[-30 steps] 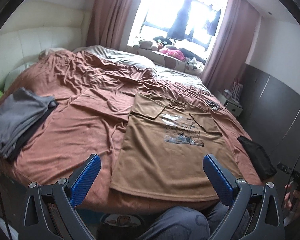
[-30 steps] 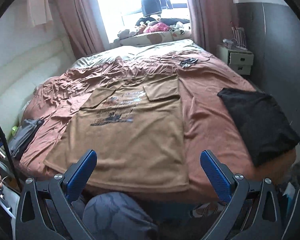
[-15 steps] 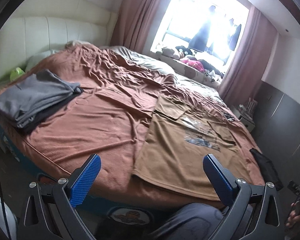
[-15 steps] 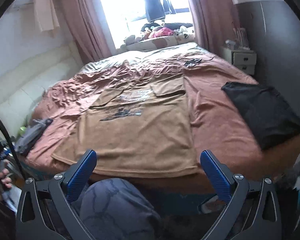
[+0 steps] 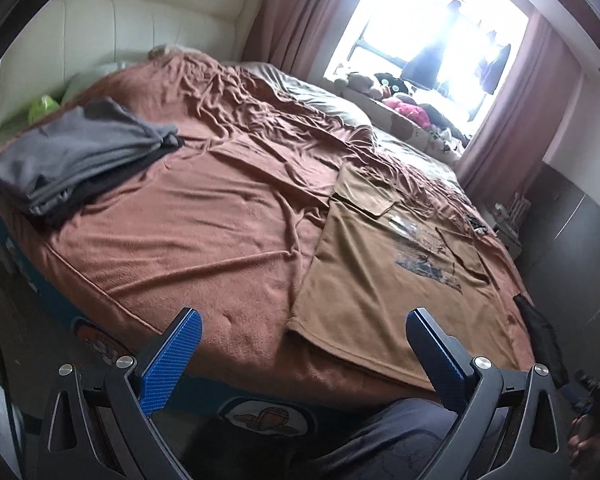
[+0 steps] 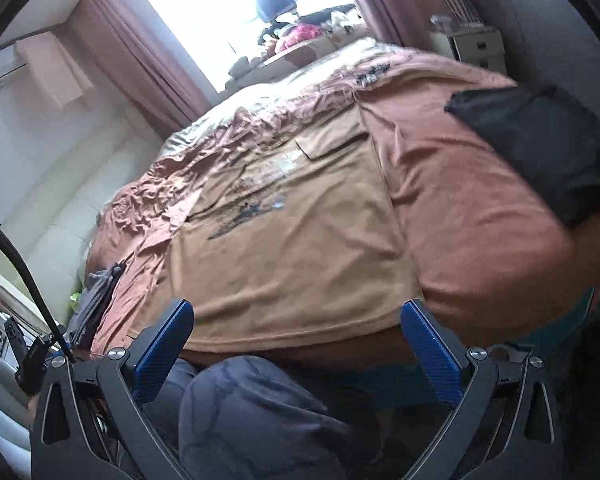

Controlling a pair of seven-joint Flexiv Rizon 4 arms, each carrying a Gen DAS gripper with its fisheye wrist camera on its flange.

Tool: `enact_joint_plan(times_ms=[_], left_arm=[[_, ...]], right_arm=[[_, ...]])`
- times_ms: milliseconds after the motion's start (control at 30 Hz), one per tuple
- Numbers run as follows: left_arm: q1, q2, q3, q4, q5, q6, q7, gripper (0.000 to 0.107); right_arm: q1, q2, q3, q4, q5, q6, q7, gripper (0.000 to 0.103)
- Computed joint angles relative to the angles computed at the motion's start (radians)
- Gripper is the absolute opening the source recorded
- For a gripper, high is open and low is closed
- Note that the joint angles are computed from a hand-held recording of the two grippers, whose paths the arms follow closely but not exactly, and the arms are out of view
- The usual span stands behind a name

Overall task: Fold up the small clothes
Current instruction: 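Lower both tools to the hem of the folded brown T-shirt, then close the left tool on the hem while the right tool closes beside it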

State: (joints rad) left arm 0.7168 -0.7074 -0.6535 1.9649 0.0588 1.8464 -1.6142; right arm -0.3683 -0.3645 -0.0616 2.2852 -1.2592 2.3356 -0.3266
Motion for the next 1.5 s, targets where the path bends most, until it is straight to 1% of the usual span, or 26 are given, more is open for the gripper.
enact_joint_plan(times_ms=[133, 233, 267, 300, 333, 367, 400, 500, 533, 567, 600, 633, 667, 833, 933, 1000, 1067, 1133, 1167, 1233, 1367, 1433, 1500], left_arm=[[0.019, -0.046, -0.033, -0.034, -0.004, -0.035, 0.023, 0.102], [0.051, -0.105, -0.090, -0.063, -0.015, -0.059, 0.050, 0.102], [0.055, -0.119, -0.100, -0.073, -0.024, -0.066, 0.057, 0.101], [0.065, -0.148, -0.125, -0.092, -0.032, -0.085, 0.069, 0.097], [0.066, -0.161, -0.134, -0.104, -0.043, -0.101, 0.081, 0.094], [0.059, -0.171, -0.135, -0.119, -0.060, -0.120, 0.091, 0.088], [0.045, -0.181, -0.128, -0.140, -0.085, -0.144, 0.100, 0.083], [0.013, -0.200, -0.111, -0.181, -0.150, -0.197, 0.124, 0.075], [-0.004, -0.204, -0.097, -0.198, -0.174, -0.222, 0.130, 0.070], [-0.020, -0.207, -0.083, -0.212, -0.196, -0.242, 0.135, 0.066], [-0.034, -0.209, -0.069, -0.223, -0.216, -0.255, 0.140, 0.063], [-0.052, -0.212, -0.051, -0.236, -0.236, -0.272, 0.144, 0.062], [-0.061, -0.213, -0.043, -0.242, -0.252, -0.279, 0.150, 0.059], [-0.128, -0.222, 0.030, -0.285, -0.341, -0.337, 0.165, 0.059], [-0.149, -0.231, 0.049, -0.301, -0.395, -0.374, 0.174, 0.059], [-0.170, -0.230, 0.068, -0.309, -0.422, -0.384, 0.182, 0.059], [-0.176, -0.229, 0.068, -0.310, -0.450, -0.389, 0.196, 0.059], [-0.144, -0.243, 0.015, -0.299, -0.497, -0.399, 0.218, 0.059], [-0.114, -0.256, -0.030, -0.289, -0.525, -0.405, 0.234, 0.059], [-0.074, -0.273, -0.091, -0.271, -0.570, -0.406, 0.261, 0.059], [-0.024, -0.289, -0.171, -0.227, -0.640, -0.364, 0.291, 0.059], [0.010, -0.310, -0.228, -0.197, -0.647, -0.299, 0.294, 0.055], [0.040, -0.334, -0.271, -0.178, -0.622, -0.257, 0.283, 0.041]], right_arm=[[-0.002, -0.021, -0.022, -0.054, -0.095, -0.051, 0.109, 0.103], [0.005, -0.032, -0.033, -0.077, -0.107, -0.078, 0.136, 0.103], [0.002, -0.042, -0.036, -0.094, -0.130, -0.078, 0.162, 0.103], [-0.003, -0.061, -0.041, -0.117, -0.158, -0.059, 0.196, 0.103], [-0.004, -0.079, -0.047, -0.135, -0.172, -0.041, 0.219, 0.103], [0.003, -0.087, -0.051, -0.140, -0.167, -0.040, 0.223, 0.103], [0.009, -0.094, -0.057, -0.147, -0.162, -0.047, 0.228, 0.103], [0.017, -0.112, -0.051, -0.135, -0.091, -0.063, 0.185, 0.103], [0.014, -0.120, -0.045, -0.136, -0.080, -0.061, 0.181, 0.098], [0.004, -0.135, -0.042, -0.151, -0.093, -0.053, 0.202, 0.091], [0.002, -0.143, -0.041, -0.150, -0.091, -0.051, 0.203, 0.087], [-0.002, -0.152, -0.043, -0.159, -0.102, -0.053, 0.222, 0.080], [-0.003, -0.156, -0.044, -0.161, -0.103, -0.057, 0.230, 0.077], [-0.013, -0.193, -0.047, -0.181, -0.108, -0.041, 0.269, 0.076], [-0.017, -0.207, -0.050, -0.181, -0.102, -0.030, 0.273, 0.076], [-0.021, -0.214, -0.048, -0.173, -0.089, -0.016, 0.268, 0.076], [-0.022, -0.223, -0.045, -0.170, -0.073, -0.008, 0.259, 0.076], [-0.024, -0.233, -0.035, -0.164, -0.048, 0.005, 0.247, 0.076], [-0.025, -0.235, -0.033, -0.161, -0.041, 0.010, 0.242, 0.076], [-0.026, -0.243, -0.027, -0.158, -0.024, 0.016, 0.229, 0.076], [-0.034, -0.254, -0.016, -0.147, 0.000, 0.038, 0.209, 0.076], [-0.036, -0.253, -0.013, -0.132, 0.023, 0.045, 0.194, 0.076], [-0.035, -0.250, -0.008, -0.122, 0.048, 0.045, 0.172, 0.076]])
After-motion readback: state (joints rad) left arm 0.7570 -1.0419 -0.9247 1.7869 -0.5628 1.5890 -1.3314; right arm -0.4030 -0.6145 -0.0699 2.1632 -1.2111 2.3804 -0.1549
